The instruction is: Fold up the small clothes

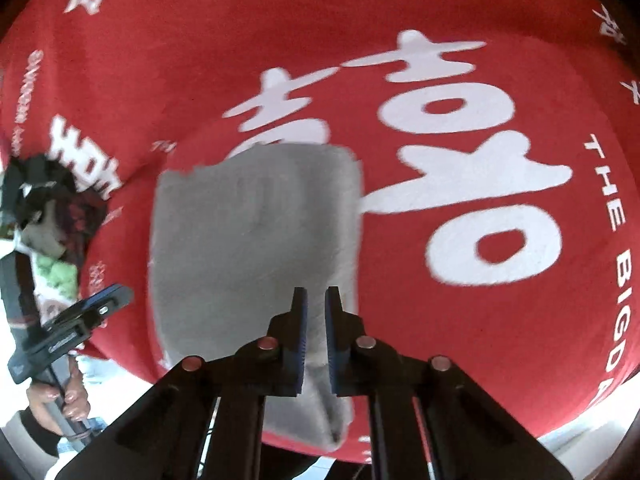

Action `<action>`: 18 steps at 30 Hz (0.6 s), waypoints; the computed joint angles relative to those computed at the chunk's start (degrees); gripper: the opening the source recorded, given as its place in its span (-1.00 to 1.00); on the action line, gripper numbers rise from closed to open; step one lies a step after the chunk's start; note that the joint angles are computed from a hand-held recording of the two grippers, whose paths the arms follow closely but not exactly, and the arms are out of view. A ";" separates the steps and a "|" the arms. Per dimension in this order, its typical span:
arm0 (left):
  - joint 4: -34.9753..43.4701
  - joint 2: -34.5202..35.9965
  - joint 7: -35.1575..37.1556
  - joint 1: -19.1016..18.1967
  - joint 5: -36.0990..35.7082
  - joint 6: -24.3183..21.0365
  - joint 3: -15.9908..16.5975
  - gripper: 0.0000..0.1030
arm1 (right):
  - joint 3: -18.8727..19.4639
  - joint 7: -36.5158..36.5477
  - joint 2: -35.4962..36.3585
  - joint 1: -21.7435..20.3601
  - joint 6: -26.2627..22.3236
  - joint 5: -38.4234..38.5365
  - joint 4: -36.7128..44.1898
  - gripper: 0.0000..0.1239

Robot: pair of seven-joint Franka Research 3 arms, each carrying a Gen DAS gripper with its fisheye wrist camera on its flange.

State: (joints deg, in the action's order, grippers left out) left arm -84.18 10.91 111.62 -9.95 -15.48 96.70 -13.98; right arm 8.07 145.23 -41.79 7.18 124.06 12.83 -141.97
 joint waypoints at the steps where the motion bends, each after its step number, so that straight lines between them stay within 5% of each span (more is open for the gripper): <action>1: -0.70 -0.30 -0.23 -0.21 -0.26 -0.24 -0.23 0.05 | 0.25 -0.25 0.86 0.63 0.20 0.45 0.60 -0.85; 6: -6.84 -1.89 -1.33 -1.95 3.45 3.00 -0.42 0.05 | 0.82 0.11 4.61 1.82 -1.56 0.46 1.37 -0.85; 18: -2.72 -1.70 -4.45 -1.52 5.67 -2.50 0.14 0.05 | -1.40 3.35 1.83 1.00 -9.71 1.72 0.76 -0.89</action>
